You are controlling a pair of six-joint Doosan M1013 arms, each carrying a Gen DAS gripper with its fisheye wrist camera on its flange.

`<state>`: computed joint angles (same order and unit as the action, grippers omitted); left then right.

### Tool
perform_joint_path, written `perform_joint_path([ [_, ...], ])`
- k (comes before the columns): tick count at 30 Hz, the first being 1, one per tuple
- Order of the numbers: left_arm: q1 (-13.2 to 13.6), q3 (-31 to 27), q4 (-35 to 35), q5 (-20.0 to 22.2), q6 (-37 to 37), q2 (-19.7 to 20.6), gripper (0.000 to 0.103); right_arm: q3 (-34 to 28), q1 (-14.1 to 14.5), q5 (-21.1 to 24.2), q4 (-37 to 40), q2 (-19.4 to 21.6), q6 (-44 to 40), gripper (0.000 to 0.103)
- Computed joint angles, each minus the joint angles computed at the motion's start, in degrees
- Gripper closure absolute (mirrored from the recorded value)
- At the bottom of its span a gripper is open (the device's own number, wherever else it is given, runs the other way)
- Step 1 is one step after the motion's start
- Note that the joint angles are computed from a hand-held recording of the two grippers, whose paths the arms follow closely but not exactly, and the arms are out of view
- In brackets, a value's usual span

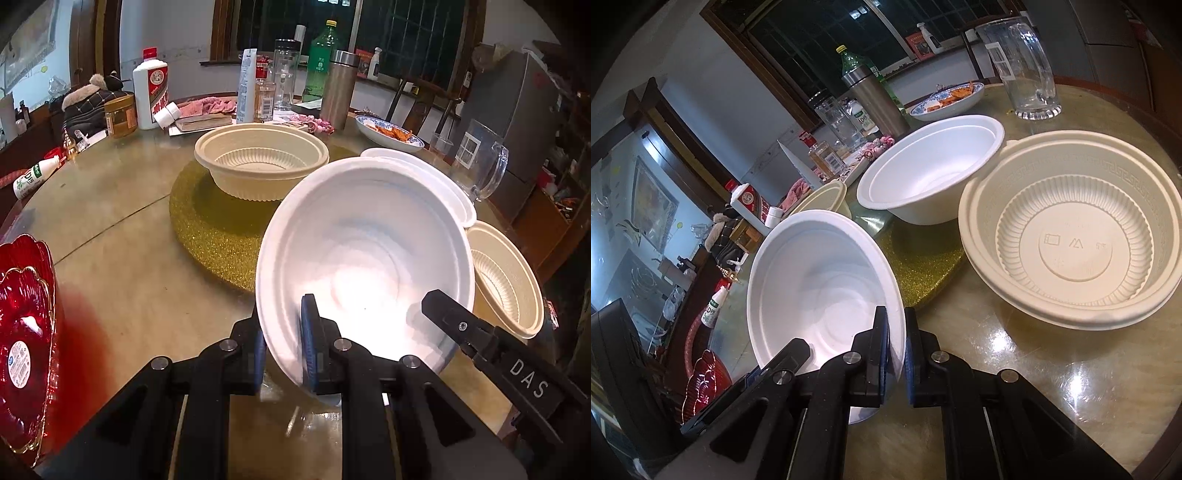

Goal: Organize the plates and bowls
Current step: 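Lift the white foam bowl with both tools toward the stacked red plates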

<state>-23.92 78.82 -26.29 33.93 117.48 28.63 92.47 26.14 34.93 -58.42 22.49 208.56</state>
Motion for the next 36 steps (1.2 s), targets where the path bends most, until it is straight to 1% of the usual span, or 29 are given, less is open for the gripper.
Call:
perform_joint_path([
  [4, 0.0, 0.4, -0.1, -0.9, 0.2, -0.2, 0.088, -0.1, 0.1, 0.4, -0.8, 0.1, 0.0, 0.096],
  [10, -0.3, 1.2, 0.7, -3.0, -0.1, -0.6, 0.087, -0.8, 0.6, 2.5, -1.6, 0.5, -1.1, 0.096],
  [14, -0.4, 1.4, 1.4, -4.2, -1.2, -1.0, 0.087, -1.3, 1.0, 3.8, -3.7, 0.6, -1.2, 0.095],
  [18, -0.2, 2.9, 1.5, -5.8, -0.8, -2.3, 0.087, -1.5, 1.5, 3.5, -5.1, 0.5, -1.2, 0.095],
  [20, 0.2, 3.9, 1.3, -6.6, -0.4, -3.2, 0.087, -1.9, 1.8, 3.0, -4.9, 0.5, -1.9, 0.095],
  [24, 1.2, 4.6, 0.8, -7.1, -0.5, -4.3, 0.087, -3.2, 3.4, 4.5, -5.2, 0.7, -3.3, 0.095],
  [27, 2.2, 5.2, -0.8, -7.0, 0.7, -5.0, 0.087, -4.1, 4.5, 4.7, -5.0, 0.9, -4.2, 0.095],
  [31, 3.6, 6.7, -4.2, -8.2, 4.0, -6.3, 0.087, -5.5, 5.5, 4.7, -4.7, 1.3, -5.5, 0.095],
  [36, 5.6, 7.0, -7.1, -7.5, 5.6, -6.9, 0.088, -8.0, 6.8, 4.7, -3.8, 2.3, -8.8, 0.095],
])
